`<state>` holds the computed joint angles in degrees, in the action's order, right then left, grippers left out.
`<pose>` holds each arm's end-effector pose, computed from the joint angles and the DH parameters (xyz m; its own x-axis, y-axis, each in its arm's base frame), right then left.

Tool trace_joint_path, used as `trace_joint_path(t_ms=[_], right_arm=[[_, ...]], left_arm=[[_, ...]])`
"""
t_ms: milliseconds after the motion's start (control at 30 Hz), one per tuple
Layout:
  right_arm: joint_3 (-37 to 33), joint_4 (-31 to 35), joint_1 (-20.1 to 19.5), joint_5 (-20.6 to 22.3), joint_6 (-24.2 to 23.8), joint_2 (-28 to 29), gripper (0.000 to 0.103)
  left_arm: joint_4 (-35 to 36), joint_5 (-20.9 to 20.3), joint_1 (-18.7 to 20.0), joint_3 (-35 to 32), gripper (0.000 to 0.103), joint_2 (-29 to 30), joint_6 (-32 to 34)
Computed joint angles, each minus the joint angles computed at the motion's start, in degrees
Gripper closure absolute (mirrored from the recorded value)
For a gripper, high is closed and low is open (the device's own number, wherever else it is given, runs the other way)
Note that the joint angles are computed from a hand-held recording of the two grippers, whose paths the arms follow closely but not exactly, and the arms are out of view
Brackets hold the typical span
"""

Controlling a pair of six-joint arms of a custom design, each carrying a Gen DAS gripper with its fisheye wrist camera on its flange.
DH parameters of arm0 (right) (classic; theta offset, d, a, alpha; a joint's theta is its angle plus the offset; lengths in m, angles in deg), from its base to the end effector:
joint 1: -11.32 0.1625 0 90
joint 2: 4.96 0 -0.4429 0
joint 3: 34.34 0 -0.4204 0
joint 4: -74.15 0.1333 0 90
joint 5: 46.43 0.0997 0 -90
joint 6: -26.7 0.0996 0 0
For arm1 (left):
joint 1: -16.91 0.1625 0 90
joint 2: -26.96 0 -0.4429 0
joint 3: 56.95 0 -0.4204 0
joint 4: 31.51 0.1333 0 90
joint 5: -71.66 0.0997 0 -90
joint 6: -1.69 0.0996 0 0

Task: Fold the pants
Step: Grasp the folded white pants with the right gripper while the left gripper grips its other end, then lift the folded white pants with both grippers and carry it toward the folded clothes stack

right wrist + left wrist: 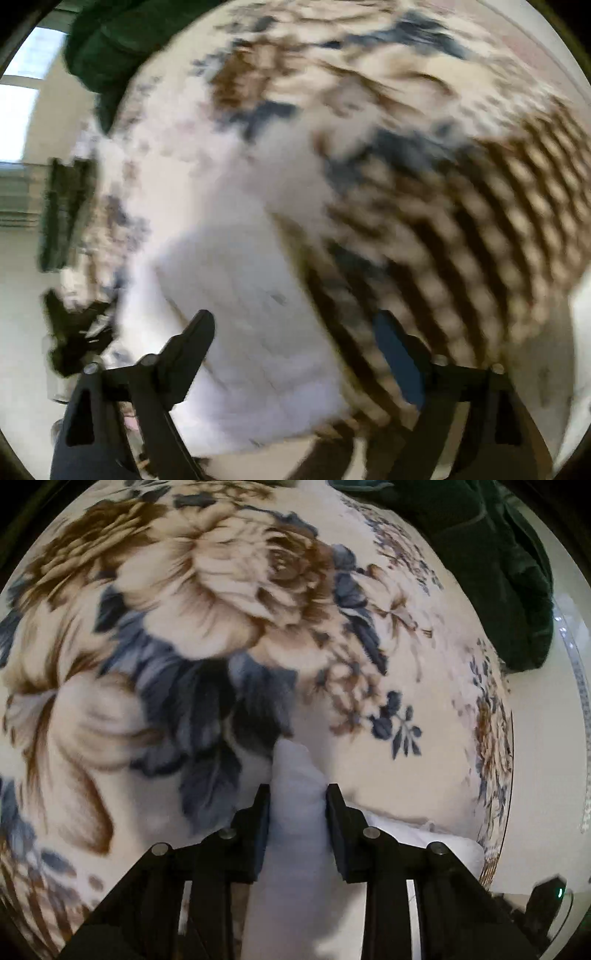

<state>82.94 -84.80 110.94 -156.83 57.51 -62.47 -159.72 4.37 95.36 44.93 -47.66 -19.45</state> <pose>0.1913 -0.5385 0.0966 -0.8862 0.4111 0.2138 0.3364 0.8881 -0.3133 0.0468 -0.6286 0.3257 -0.9276 -0.2417 -0.2850 -0.1479 0.9379 -0.3139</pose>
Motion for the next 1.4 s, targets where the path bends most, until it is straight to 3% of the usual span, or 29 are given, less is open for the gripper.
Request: trace_joint_path(t_ms=[167,200,233,267,333,400,467,500,567,667,700,767,800,833,1000,1100,1167,1200,1233,1300,1400], right_arm=[[-3.7,0.1,-6.0,8.8,-0.9,5.7,0.012],[-2.9,-3.6,-7.0,10.2,-1.9,6.4,0.019],[-2.8,-5.0,-7.4,10.0,-2.2,7.1,0.05],[-2.6,-5.5,-7.9,11.9,-2.4,7.2,0.067],[-2.0,-7.4,-6.5,10.3,-2.3,6.5,0.085],[-3.0,-7.2,-4.0,5.0,-2.9,6.2,0.093],[-3.0,-6.1,-3.7,1.7,-2.9,5.1,0.094],[-3.5,-3.8,-4.0,0.0,-2.1,4.8,0.103],[-4.0,2.6,-4.9,-3.0,0.1,3.5,0.102],[-2.0,3.0,-6.5,4.1,-0.2,0.5,0.101],[-0.8,2.4,-6.2,5.4,-0.9,-0.9,0.095],[2.0,1.2,-4.1,3.9,-1.5,-3.8,0.053],[3.7,0.1,-3.2,3.5,-0.8,-5.1,0.026],[5.5,-1.0,-2.5,3.9,0.2,-6.2,0.021],[14.3,-5.3,-3.1,11.0,5.2,-8.4,0.021],[16.2,-9.6,-4.2,12.6,6.5,-4.2,0.021],[16.7,-15.0,-5.0,14.5,7.1,-0.7,0.023],[17.1,-19.0,-4.6,14.1,7.2,0.4,0.038],[16.8,-21.1,-3.7,12.7,7.0,1.1,0.07],[15.8,-19.9,-1.2,7.1,8.6,1.0,0.083],[14.1,-13.7,1.1,-0.8,11.2,0.9,0.084]], left_arm=[[-2.9,-5.1,3.3,1.0,0.079,-1.2,-1.4],[-3.0,-5.7,3.8,1.0,0.079,-1.3,-1.9],[-3.0,-5.9,4.0,0.9,0.079,-1.2,-1.7],[-2.7,-5.4,3.7,0.7,0.079,-1.1,-1.1],[-2.2,-3.9,3.1,0.5,0.079,-0.9,0.1],[-2.5,-3.8,3.3,0.4,0.079,-0.8,1.0],[-3.1,-4.9,4.1,0.2,0.077,-0.5,1.0],[-2.4,-4.1,3.9,0.1,0.076,-0.4,1.1],[-0.7,-1.5,2.4,-0.1,0.075,-0.6,2.3],[3.9,2.8,-0.9,0.5,0.069,-2.9,0.6],[4.7,3.9,-2.2,1.7,0.065,-4.6,-0.3],[4.7,4.7,-4.4,4.4,0.029,-7.7,-0.8],[4.6,5.7,-6.1,6.6,0.024,-9.9,-1.5],[4.7,6.0,-7.3,8.2,0.023,-11.4,-2.2],[8.2,9.4,-12.2,16.2,0.023,-15.1,-6.2],[10.0,9.3,-11.9,18.9,0.023,-14.0,-8.8],[8.4,8.2,-11.2,20.6,0.017,-14.2,-10.2],[7.2,8.6,-11.3,21.4,0.016,-14.4,-10.2],[6.7,9.2,-11.4,21.7,0.013,-14.4,-10.0],[6.0,8.9,-11.2,21.8,0.01,-13.9,-9.5],[5.9,7.6,-10.9,21.3,0.004,-12.5,-8.8]])
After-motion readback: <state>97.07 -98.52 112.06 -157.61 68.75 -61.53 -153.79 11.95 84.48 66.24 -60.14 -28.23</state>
